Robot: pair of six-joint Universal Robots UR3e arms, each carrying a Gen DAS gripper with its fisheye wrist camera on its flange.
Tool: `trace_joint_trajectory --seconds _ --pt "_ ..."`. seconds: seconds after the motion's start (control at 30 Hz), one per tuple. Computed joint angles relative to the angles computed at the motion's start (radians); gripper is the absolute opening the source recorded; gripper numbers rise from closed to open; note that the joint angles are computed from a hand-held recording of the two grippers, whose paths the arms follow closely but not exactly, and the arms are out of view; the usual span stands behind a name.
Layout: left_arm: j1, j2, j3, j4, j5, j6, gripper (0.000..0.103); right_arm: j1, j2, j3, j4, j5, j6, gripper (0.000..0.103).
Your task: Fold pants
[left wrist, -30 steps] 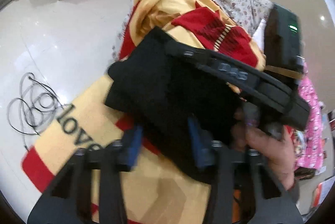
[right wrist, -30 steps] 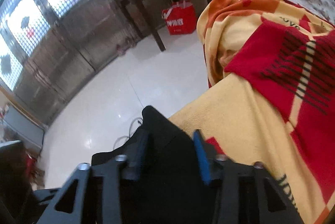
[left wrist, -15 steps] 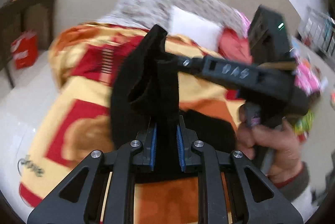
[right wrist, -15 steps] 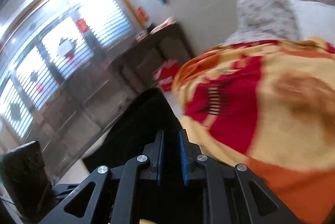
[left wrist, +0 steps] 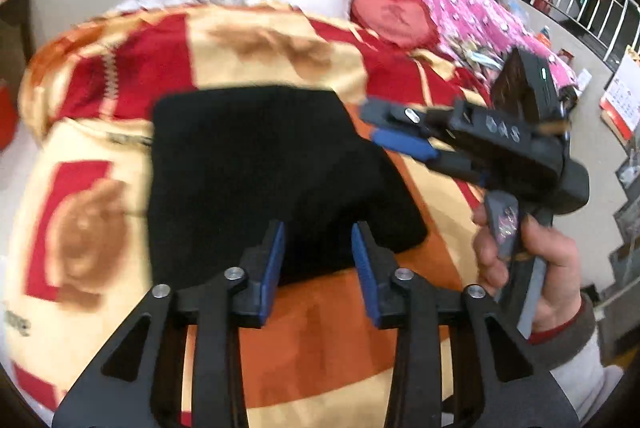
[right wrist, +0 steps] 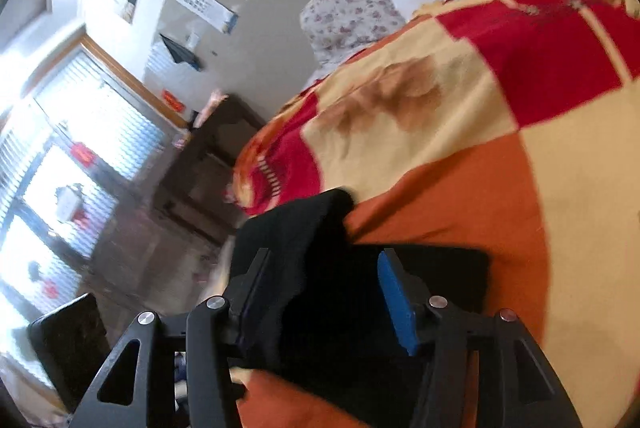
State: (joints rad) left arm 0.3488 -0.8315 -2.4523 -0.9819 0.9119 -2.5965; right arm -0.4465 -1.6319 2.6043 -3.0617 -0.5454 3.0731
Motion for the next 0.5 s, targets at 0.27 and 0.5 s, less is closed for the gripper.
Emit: trace_joint_trajectory --seconds 0.27,0.5 --pt "0.06 -0.199 -0.027 0.257 0.117 -0.093 0.036 0.12 0.19 -0.106 -0.111 -0.101 0.11 0.061" --pt "0.071 -0.268 -0.056 0.323 0.142 -0.135 0.043 0.35 0.324 -0.294 -0.197 -0.296 0.164 0.027"
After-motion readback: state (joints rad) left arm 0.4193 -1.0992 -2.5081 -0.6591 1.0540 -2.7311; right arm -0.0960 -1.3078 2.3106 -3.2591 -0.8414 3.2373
